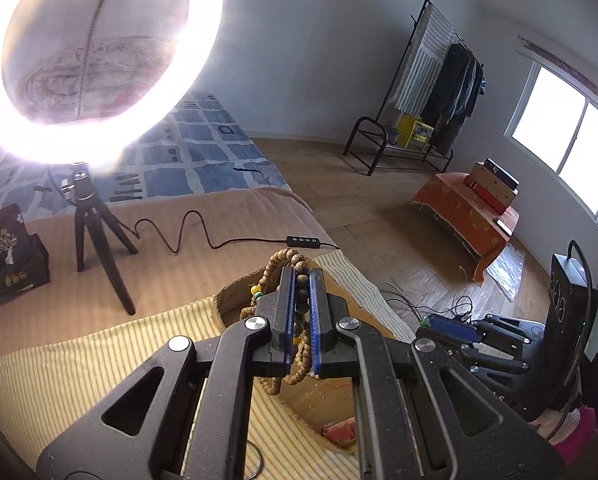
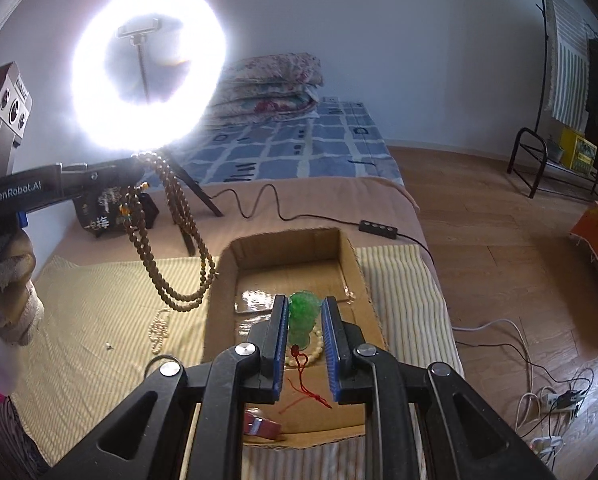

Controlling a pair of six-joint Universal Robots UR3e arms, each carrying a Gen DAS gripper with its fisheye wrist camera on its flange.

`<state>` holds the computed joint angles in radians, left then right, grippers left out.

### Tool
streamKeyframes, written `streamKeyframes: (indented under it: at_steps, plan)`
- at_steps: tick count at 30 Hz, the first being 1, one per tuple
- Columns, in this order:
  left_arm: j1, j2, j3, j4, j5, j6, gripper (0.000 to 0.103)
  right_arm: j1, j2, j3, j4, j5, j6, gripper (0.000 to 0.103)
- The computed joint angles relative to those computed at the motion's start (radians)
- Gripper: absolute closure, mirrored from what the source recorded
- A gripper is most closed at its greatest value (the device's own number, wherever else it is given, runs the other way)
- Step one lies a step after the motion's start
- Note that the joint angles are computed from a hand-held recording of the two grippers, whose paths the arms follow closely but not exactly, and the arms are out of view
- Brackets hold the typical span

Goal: Organize jewelry
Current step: 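Lower pendant and necklace into the cardboard box and open both tools, then withdraw both open tools from the box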

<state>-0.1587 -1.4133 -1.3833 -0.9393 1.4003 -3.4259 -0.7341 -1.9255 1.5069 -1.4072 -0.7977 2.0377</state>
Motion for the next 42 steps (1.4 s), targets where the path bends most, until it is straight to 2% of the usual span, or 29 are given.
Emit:
streamKeyframes:
  at_steps: [3, 13, 19, 28, 29, 32, 33, 34, 35, 36, 42]
  plan:
    - [-0.038, -0.062, 0.028, 0.025, 0.028, -0.011, 0.099, 0.001, 0.013, 0.026, -0.040, -0.013, 0.010, 0.088]
    - [-0.058, -0.169, -0.006, 0.065, 0.036, -0.006, 0.099, 0.021, 0.056, 0.118, -0.167, -0.068, 0.049, 0.088]
    - [-0.062, -0.199, -0.037, 0.065, 0.057, 0.021, 0.099, 0.035, 0.074, 0.165, -0.212, -0.101, 0.058, 0.088]
    - [-0.052, -0.194, -0.057, 0.071, 0.040, 0.024, 0.099, 0.056, 0.073, 0.202, -0.244, -0.122, 0.076, 0.086]
    - [-0.050, -0.193, -0.059, 0.075, 0.034, 0.025, 0.099, 0.059, 0.071, 0.204, -0.251, -0.122, 0.084, 0.082]
    - [-0.043, -0.188, -0.058, 0.070, 0.012, 0.028, 0.098, 0.056, 0.056, 0.217, -0.266, -0.118, 0.100, 0.058]
    - [-0.042, -0.187, -0.054, 0.061, 0.006, 0.029, 0.089, 0.053, 0.050, 0.221, -0.266, -0.117, 0.100, 0.044]
    - [-0.039, -0.185, -0.050, 0.053, -0.001, 0.030, 0.078, 0.050, 0.041, 0.227, -0.268, -0.113, 0.101, 0.036]
    - [-0.037, -0.180, -0.052, 0.052, -0.007, 0.031, 0.058, 0.043, 0.028, 0.235, -0.268, -0.107, 0.099, 0.026]
    - [-0.038, -0.171, -0.062, 0.063, -0.003, 0.027, 0.051, 0.040, 0.020, 0.240, -0.267, -0.102, 0.098, 0.022]
    - [-0.030, -0.126, -0.081, 0.052, 0.006, 0.021, 0.051, 0.021, -0.035, 0.264, -0.230, -0.100, 0.068, 0.017]
